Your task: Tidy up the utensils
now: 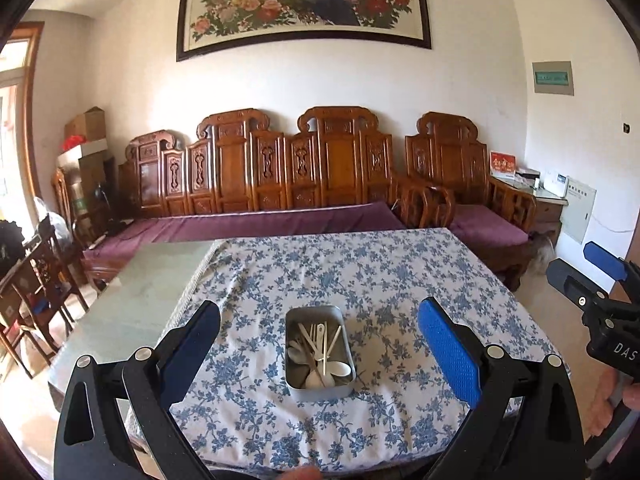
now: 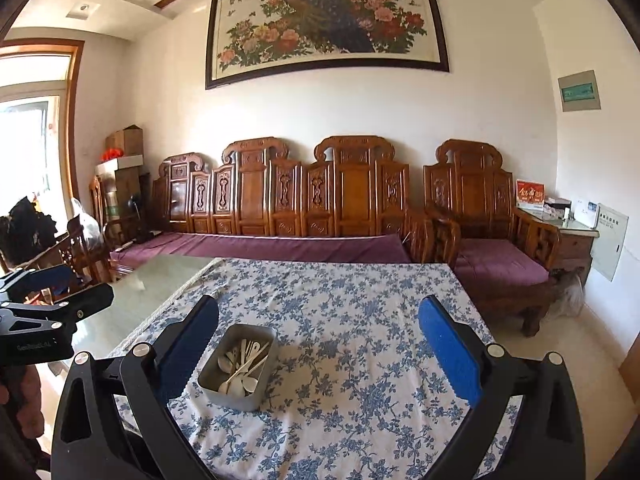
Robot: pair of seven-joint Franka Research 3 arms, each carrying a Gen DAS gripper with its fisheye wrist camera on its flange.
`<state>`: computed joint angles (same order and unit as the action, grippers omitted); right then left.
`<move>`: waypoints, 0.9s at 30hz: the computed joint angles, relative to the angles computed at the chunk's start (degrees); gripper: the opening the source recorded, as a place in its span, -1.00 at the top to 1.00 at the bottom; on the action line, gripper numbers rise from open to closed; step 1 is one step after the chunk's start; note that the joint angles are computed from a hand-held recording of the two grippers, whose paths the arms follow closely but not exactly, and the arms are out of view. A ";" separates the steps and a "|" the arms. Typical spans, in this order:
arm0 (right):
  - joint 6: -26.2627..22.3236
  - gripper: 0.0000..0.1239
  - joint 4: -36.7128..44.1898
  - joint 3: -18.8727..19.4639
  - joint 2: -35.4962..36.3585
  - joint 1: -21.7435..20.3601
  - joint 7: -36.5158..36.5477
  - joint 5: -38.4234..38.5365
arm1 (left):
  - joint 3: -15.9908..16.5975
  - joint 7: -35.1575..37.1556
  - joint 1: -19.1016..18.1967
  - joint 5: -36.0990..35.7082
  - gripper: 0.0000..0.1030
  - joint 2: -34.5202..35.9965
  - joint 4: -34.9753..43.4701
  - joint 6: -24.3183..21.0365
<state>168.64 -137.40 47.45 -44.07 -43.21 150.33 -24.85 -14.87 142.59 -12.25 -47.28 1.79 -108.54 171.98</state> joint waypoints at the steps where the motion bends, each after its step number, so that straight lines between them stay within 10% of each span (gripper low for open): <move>1: -0.01 -0.62 -0.12 -0.18 -0.03 0.20 0.02 0.06 | -0.09 1.02 0.08 -1.24 -0.85 -0.16 0.04 -0.25; 27: -0.31 -0.62 0.37 -0.38 0.49 0.38 0.90 -0.61 | 0.89 4.24 -1.22 -6.83 -0.85 -1.13 -0.75 -0.10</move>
<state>168.33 -137.04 47.06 -43.58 -42.82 151.23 -25.46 -13.98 146.83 -13.47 -54.11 0.67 -109.29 171.88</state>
